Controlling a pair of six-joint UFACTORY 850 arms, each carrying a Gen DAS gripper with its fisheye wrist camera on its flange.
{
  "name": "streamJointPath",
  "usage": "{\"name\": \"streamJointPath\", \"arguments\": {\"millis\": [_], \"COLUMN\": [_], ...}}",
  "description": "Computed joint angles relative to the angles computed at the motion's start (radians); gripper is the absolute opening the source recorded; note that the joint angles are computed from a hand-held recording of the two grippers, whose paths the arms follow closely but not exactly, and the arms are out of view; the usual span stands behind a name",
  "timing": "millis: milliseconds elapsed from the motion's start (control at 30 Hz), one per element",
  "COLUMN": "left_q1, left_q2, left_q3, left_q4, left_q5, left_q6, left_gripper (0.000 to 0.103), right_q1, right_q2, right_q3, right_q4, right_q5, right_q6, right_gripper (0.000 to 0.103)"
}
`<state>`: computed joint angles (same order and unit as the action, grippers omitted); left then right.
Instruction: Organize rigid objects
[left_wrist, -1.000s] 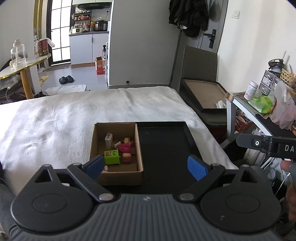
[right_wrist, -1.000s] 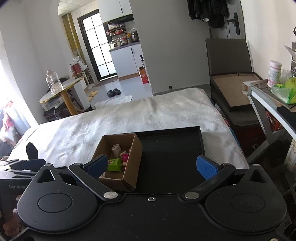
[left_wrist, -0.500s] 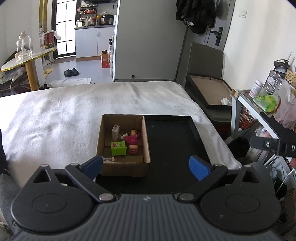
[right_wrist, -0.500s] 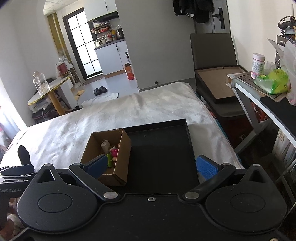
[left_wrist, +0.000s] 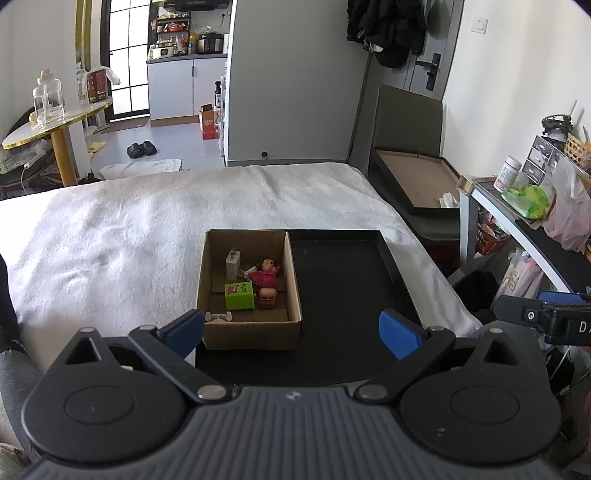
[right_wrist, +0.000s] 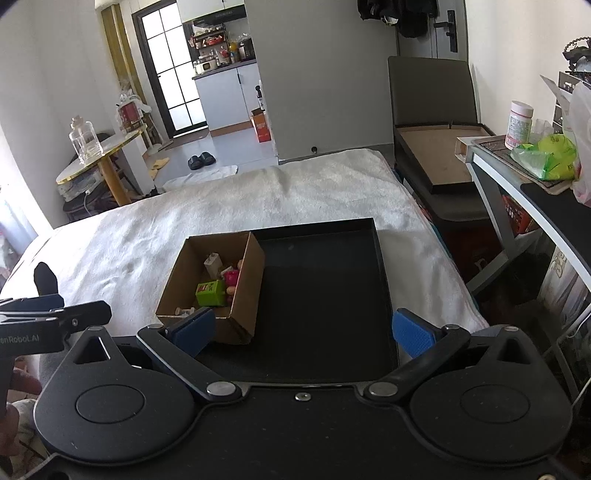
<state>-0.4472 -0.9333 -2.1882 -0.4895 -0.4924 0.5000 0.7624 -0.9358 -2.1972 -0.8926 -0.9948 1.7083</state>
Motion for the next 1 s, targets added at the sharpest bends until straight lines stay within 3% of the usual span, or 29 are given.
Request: {"name": "streamJointPath", "arguments": {"millis": [1000], "left_q1": [0.000], "left_q2": [0.018], "left_q3": [0.030], "left_q4": [-0.026], "left_q5": [0.005], "left_q6": [0.035], "left_gripper": [0.100], "right_q1": [0.004], "right_q2": [-0.020], "right_q3": [-0.039], "right_q4": [0.009], "right_q5": [-0.045], "right_q6": [-0.029], "right_gripper": [0.103]}}
